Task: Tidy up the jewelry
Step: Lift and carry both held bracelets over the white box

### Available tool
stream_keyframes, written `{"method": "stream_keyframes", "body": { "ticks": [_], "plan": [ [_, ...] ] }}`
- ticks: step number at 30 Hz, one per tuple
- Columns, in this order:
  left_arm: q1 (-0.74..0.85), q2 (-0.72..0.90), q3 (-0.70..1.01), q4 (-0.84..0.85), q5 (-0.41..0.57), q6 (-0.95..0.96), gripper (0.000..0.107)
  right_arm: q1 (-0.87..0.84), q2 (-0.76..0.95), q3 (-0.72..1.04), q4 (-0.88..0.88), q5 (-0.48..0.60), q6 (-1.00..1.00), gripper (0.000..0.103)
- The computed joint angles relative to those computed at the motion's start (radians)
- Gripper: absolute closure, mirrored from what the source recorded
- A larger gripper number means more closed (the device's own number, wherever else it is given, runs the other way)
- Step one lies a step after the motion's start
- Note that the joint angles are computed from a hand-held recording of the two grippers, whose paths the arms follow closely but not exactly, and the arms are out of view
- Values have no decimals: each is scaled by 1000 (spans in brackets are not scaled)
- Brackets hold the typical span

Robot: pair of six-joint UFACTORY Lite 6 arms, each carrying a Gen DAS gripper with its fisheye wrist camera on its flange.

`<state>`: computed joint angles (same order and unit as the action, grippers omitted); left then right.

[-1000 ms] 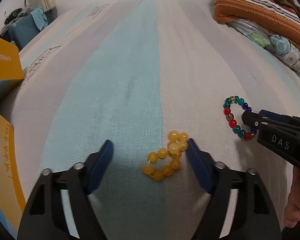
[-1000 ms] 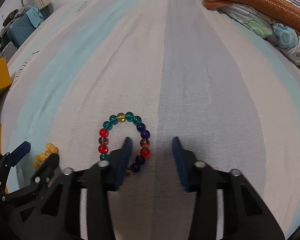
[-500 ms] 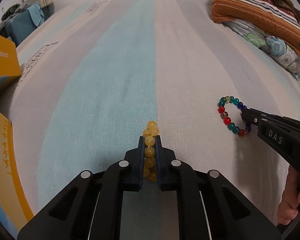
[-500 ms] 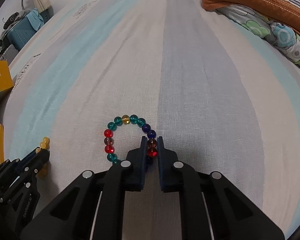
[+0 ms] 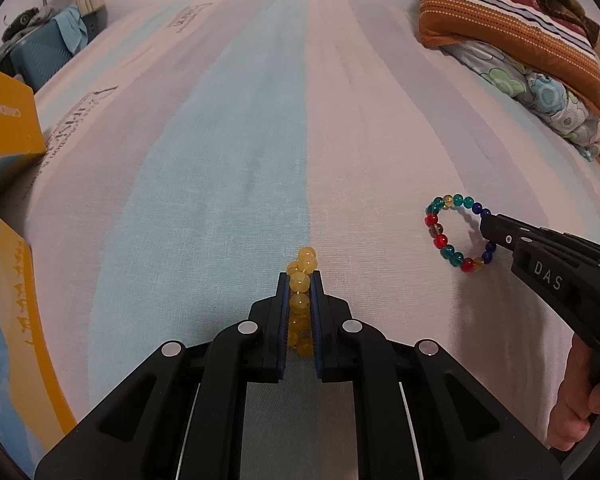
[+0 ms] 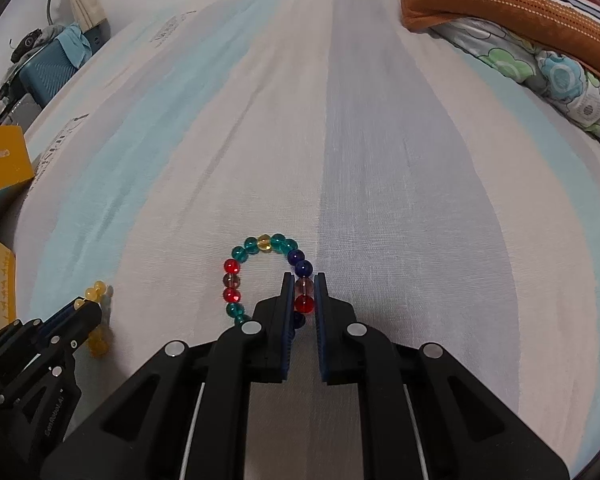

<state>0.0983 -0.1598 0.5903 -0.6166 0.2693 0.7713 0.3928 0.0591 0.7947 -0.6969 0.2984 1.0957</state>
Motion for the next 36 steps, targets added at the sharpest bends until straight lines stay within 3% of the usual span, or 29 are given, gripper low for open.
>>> {"method": "stream_keyframes", "body": {
  "ticks": [14,23,28,36],
  "plan": [
    [105,-232,28,172,220,-134,98,78,-195,-7,84,146,-72,94],
    [244,-390,45,189,378,-84,98,206,-293,24,81,284,-24,94],
    [399,-434,72,142,480,32,98,329,-310,75,52,375,55,94],
    [806,-401,200,1,707,346,98,560,-230,254,-6,526,182,94]
  ]
}}
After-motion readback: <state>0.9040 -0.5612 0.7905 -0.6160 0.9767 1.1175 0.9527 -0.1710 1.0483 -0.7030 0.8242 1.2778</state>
